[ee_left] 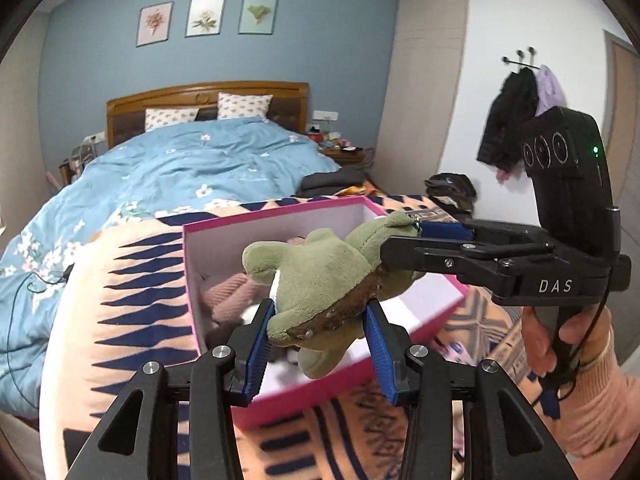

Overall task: Organize objects
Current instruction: 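Lower the dinosaur into the box and open the right tool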

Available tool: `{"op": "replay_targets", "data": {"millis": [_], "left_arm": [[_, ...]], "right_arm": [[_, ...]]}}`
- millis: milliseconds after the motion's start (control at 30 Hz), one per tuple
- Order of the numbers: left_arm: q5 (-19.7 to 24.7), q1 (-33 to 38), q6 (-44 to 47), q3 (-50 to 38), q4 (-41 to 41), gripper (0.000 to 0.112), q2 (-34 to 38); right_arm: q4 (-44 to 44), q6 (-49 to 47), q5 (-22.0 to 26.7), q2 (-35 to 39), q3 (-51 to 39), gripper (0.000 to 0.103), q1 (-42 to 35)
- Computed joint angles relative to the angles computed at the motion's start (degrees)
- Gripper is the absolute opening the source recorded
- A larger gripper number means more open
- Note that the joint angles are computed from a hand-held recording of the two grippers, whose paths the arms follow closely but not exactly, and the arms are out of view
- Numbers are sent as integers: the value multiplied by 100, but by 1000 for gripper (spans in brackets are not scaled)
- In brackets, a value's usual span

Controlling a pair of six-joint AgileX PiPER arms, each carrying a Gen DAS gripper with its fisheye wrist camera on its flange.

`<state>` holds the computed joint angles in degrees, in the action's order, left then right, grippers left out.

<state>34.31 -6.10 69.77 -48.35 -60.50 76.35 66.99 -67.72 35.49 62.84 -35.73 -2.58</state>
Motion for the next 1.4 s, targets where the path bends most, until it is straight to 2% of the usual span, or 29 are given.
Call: {"op": "replay_targets", "data": {"millis": [200, 533, 633, 733, 933, 1100, 1233, 1400], "left_arm": [[-99, -14, -490, -817, 374, 45, 1004], [-38, -67, -1638, -1972, 1282, 47, 2297], [-353, -259, -2493, -2162, 2043, 47, 2504], [-438, -274, -2959, -2292, 2355, 47, 2678], [-573, -154, -2610, -2035, 1979, 48, 2543], [-595, -33, -1924, -1638, 1310, 57, 2184], [-582, 63, -1119, -1148, 584, 63, 1718], [-197, 283, 20, -473, -472, 71, 1005]], "right_arm": [[203, 36, -67, 1238, -704, 58, 89], [-120, 698, -272, 2607, -1580, 58, 292], [-157, 1036, -6, 3010, -1898, 65, 224], [-394, 1392, -142, 3077, -2022, 65, 347], [-468, 1328, -127, 2933, -1832, 65, 306], [-420, 1146, 3, 2924, -1739, 65, 219], [-113, 731, 170, 2639, -1445, 65, 68], [189, 220, 566, 1986, -942, 66, -137]]}}
